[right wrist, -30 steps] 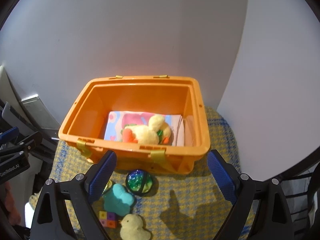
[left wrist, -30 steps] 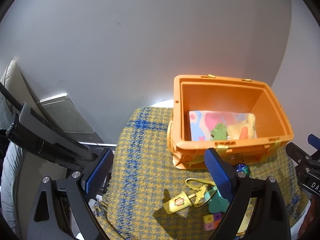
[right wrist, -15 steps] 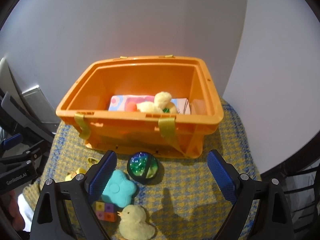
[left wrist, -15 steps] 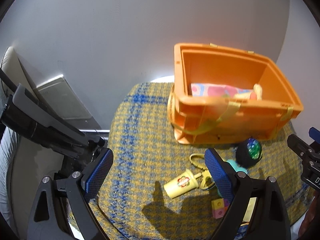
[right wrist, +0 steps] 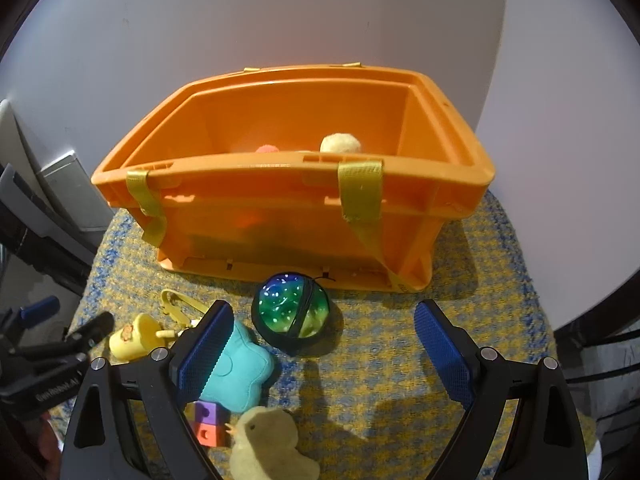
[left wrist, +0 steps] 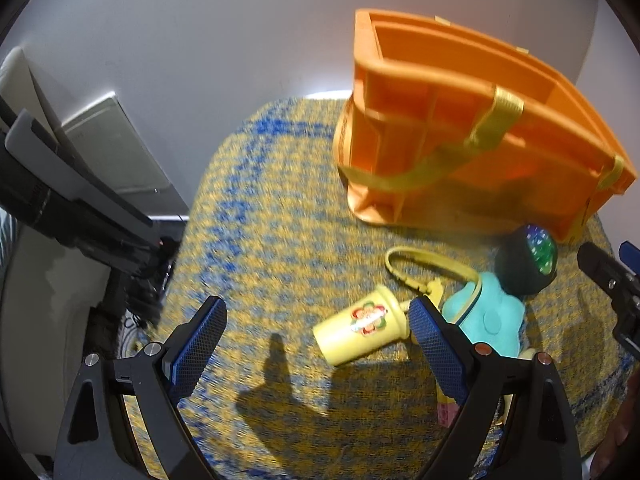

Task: Organize objects
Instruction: 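Move the right tool to the green glitter ball while the left tool approaches the yellow sippy cup, then close the right tool on the glitter ball while the left tool grips the yellow cup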

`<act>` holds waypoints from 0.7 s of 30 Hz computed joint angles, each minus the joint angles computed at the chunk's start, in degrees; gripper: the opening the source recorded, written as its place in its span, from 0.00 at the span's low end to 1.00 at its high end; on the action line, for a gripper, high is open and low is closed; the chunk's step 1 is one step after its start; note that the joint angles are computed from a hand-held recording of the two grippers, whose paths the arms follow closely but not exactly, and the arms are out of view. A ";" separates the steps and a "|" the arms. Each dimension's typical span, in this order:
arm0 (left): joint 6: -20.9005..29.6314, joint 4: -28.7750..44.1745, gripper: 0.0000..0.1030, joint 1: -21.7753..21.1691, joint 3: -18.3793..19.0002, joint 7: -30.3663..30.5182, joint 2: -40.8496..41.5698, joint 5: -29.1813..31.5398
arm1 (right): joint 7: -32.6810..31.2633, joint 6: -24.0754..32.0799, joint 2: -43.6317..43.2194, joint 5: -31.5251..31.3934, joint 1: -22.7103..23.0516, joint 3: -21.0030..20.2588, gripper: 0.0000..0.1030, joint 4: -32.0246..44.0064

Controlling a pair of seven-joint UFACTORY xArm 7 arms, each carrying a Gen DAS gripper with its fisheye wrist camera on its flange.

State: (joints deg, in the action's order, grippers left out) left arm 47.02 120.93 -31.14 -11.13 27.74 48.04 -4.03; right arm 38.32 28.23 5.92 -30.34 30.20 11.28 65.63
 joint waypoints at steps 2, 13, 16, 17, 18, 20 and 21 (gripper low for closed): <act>-1.36 -1.95 0.91 -0.33 0.23 -0.19 -0.67 0.35 | 0.56 -0.08 0.65 -0.65 0.17 -0.12 0.89 0.17; -7.53 -8.45 0.87 -0.12 -0.18 -1.72 -2.33 1.46 | 4.75 0.78 4.55 -4.31 2.35 -1.45 0.89 2.51; -8.35 -8.72 0.83 0.33 -0.82 -1.47 -2.21 0.90 | 6.03 1.58 5.68 -4.65 2.98 -2.02 0.89 3.44; -8.42 -8.70 0.82 0.43 -0.97 -1.49 -2.19 0.67 | 6.37 1.78 6.13 -4.62 3.13 -2.18 0.89 3.77; -8.42 -8.73 0.81 0.61 -1.20 -1.43 -2.14 0.34 | 6.62 1.93 6.66 -4.46 3.25 -2.32 0.89 4.11; -8.08 -8.60 0.77 0.91 -1.62 -1.17 -1.92 -0.29 | 6.73 2.12 7.66 -4.04 3.48 -2.55 0.89 4.74; -7.52 -7.92 0.76 0.79 -1.62 -1.22 -1.39 -0.41 | 6.60 2.14 8.05 -3.77 3.59 -2.65 0.89 4.98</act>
State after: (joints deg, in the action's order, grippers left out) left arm 39.50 113.01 -30.35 -12.74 26.53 46.65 -4.44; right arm 44.91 30.38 13.97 -34.11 33.79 8.63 70.60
